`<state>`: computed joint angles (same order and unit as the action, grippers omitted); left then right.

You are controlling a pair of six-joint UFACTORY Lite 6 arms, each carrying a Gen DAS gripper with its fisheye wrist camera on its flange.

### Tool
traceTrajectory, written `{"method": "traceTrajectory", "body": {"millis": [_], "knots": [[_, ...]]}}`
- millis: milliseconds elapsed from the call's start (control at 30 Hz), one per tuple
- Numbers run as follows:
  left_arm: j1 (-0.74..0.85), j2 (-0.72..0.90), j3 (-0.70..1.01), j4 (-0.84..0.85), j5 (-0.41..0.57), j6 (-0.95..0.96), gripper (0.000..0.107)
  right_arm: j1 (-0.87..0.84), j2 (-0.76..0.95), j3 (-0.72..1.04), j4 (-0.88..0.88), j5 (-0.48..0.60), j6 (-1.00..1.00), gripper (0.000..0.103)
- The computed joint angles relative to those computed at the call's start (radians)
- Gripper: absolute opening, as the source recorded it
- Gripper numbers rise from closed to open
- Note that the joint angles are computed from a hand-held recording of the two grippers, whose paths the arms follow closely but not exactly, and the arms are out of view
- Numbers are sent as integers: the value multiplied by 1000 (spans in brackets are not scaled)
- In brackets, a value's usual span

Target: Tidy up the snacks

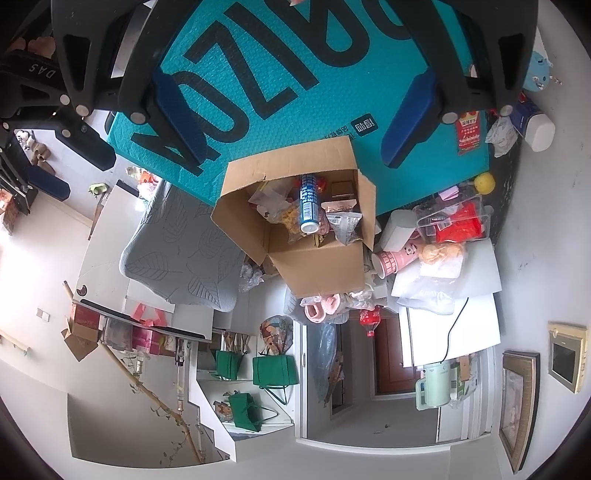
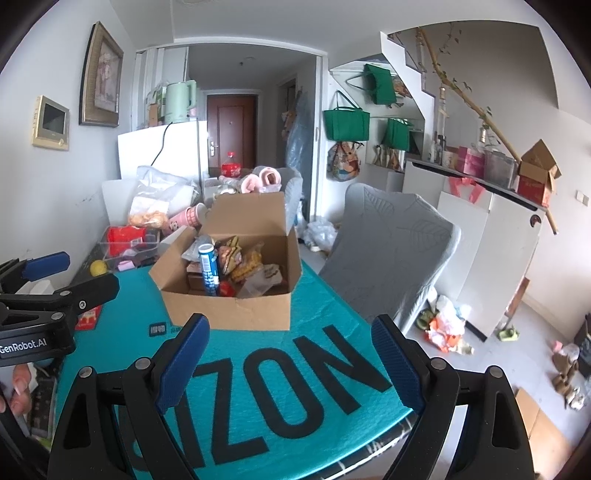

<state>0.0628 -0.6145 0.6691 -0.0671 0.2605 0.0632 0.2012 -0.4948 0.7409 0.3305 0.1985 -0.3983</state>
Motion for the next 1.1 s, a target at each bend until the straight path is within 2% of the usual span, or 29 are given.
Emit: {"method": "traceTrajectory", "body": {"millis": [133, 300, 400, 767, 967, 1100], "knots": [[-7, -1, 0, 39, 1, -41, 97, -11, 3, -4, 56, -3, -63, 90], [-31, -4, 1, 179, 9, -184, 97, -12, 5, -3, 59, -1, -66, 90], [-37, -7, -1, 198, 11, -204, 97, -10, 4, -2, 39, -2, -46, 90], [-53, -9, -3, 266, 21, -271, 97, -36, 11, -12, 144, -4, -160, 90], [-76, -19, -15, 397, 24, -401, 97, -35, 12, -12, 127, -5, -144, 90], [-73, -16, -13, 371, 29, -374, 97, -40, 10, -12, 141, -2, -163, 90]]}}
